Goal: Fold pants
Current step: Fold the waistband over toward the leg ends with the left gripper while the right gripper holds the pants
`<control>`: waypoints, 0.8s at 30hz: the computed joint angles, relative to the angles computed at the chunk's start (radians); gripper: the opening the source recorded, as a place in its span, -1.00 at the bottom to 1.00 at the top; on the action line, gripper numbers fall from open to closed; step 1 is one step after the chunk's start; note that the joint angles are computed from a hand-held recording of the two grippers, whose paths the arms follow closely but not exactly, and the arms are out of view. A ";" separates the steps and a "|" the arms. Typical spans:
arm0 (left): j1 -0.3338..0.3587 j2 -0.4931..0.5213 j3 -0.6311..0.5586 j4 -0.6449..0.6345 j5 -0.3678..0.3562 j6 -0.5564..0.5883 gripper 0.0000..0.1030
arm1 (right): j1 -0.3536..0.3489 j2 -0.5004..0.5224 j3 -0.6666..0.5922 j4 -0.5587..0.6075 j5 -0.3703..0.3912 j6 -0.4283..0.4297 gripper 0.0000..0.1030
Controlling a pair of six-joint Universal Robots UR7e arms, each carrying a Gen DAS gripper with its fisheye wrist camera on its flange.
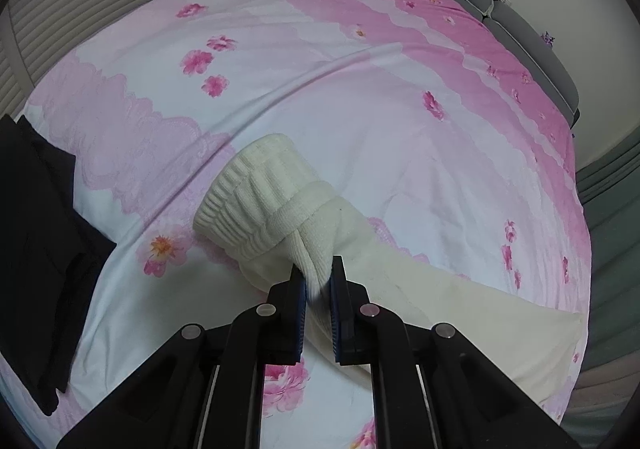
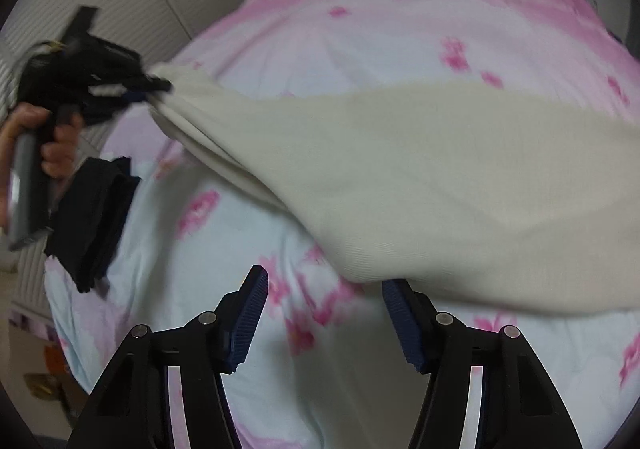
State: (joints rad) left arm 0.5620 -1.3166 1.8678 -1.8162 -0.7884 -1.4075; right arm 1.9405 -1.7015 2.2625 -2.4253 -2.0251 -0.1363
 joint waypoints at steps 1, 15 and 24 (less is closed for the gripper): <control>0.000 -0.008 0.008 -0.002 -0.005 -0.002 -0.77 | 0.007 0.010 -0.002 -0.024 0.002 -0.016 0.19; -0.109 -0.172 0.211 0.125 -0.146 -0.038 -0.76 | -0.008 0.010 -0.058 0.121 -0.003 -0.147 -0.74; -0.107 -0.283 0.387 0.008 -0.261 -0.166 -0.73 | -0.010 -0.011 0.007 0.289 -0.087 -0.112 -0.77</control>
State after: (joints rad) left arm 0.4554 -1.5994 2.2546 -1.8077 -1.0493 -1.5730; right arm 1.9301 -1.7127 2.2697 -2.1364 -2.1117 -0.2480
